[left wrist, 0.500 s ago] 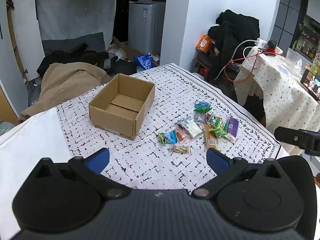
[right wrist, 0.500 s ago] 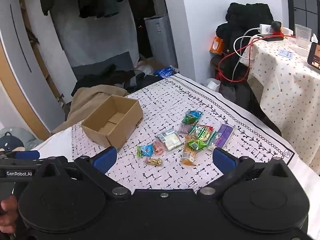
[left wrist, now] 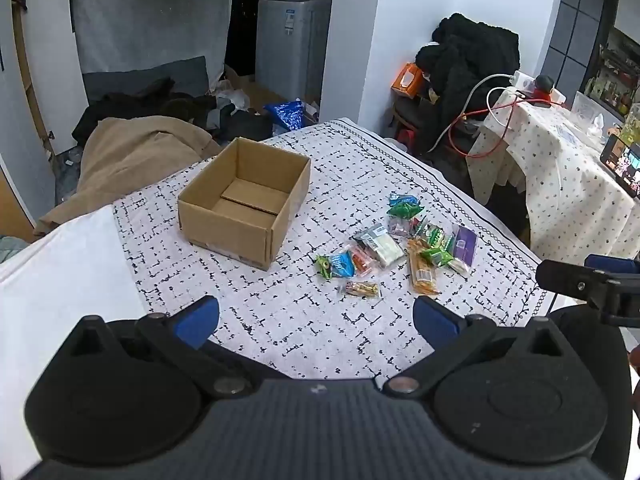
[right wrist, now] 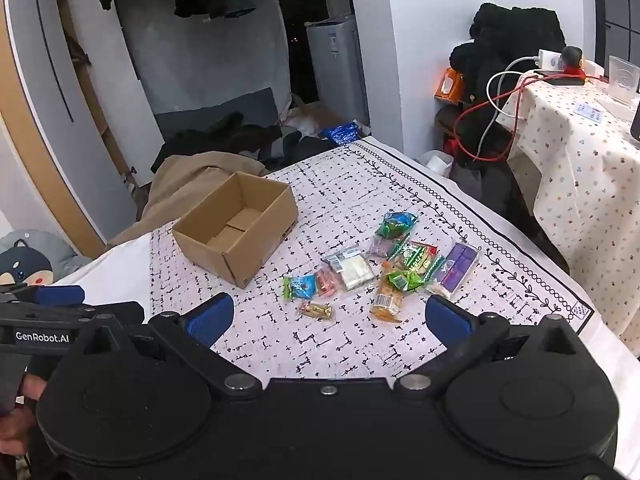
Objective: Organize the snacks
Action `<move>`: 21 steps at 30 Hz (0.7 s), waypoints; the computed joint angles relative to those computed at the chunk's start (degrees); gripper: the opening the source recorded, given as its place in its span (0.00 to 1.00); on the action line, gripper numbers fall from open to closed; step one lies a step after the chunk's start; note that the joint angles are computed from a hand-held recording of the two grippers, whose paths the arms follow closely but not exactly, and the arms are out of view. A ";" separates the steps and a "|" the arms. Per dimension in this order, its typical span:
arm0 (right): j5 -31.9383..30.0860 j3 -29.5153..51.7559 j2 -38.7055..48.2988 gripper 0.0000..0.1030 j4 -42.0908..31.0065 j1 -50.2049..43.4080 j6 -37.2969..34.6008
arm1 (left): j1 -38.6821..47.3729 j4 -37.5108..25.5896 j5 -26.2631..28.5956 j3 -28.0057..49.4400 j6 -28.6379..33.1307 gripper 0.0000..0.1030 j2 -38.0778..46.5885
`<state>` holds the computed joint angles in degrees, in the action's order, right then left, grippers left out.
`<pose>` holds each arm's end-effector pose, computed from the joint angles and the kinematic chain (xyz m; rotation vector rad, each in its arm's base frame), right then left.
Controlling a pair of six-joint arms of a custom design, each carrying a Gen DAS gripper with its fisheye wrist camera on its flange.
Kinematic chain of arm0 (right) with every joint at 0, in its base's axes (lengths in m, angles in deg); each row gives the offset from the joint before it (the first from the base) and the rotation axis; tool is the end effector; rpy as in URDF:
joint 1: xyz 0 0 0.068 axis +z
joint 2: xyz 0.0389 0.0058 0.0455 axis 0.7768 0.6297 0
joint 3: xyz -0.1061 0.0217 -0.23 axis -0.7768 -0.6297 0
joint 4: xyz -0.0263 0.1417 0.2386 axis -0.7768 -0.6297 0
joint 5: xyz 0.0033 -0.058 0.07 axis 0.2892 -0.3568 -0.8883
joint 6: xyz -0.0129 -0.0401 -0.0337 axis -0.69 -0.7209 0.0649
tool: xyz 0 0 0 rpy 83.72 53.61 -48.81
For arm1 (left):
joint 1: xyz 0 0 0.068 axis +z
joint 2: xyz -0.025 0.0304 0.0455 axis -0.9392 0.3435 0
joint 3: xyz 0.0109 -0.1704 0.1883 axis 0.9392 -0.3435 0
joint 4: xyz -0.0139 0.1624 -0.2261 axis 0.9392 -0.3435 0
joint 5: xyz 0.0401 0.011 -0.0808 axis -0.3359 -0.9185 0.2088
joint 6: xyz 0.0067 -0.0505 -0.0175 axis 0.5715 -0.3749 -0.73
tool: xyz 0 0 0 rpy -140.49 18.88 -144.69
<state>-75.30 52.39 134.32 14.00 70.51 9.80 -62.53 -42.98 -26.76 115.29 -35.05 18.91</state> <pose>0.2044 0.0681 0.4218 0.0480 2.2829 0.2220 0.2124 0.0184 0.4329 0.1933 2.3807 -0.1654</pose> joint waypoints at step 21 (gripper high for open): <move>0.40 -0.19 -0.89 1.00 -0.98 0.15 -0.60 | 1.34 -2.40 1.95 0.99 1.55 1.00 -0.73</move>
<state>-74.90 52.20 133.44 13.02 70.66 9.20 -61.19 -45.37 -24.81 116.28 -33.50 18.18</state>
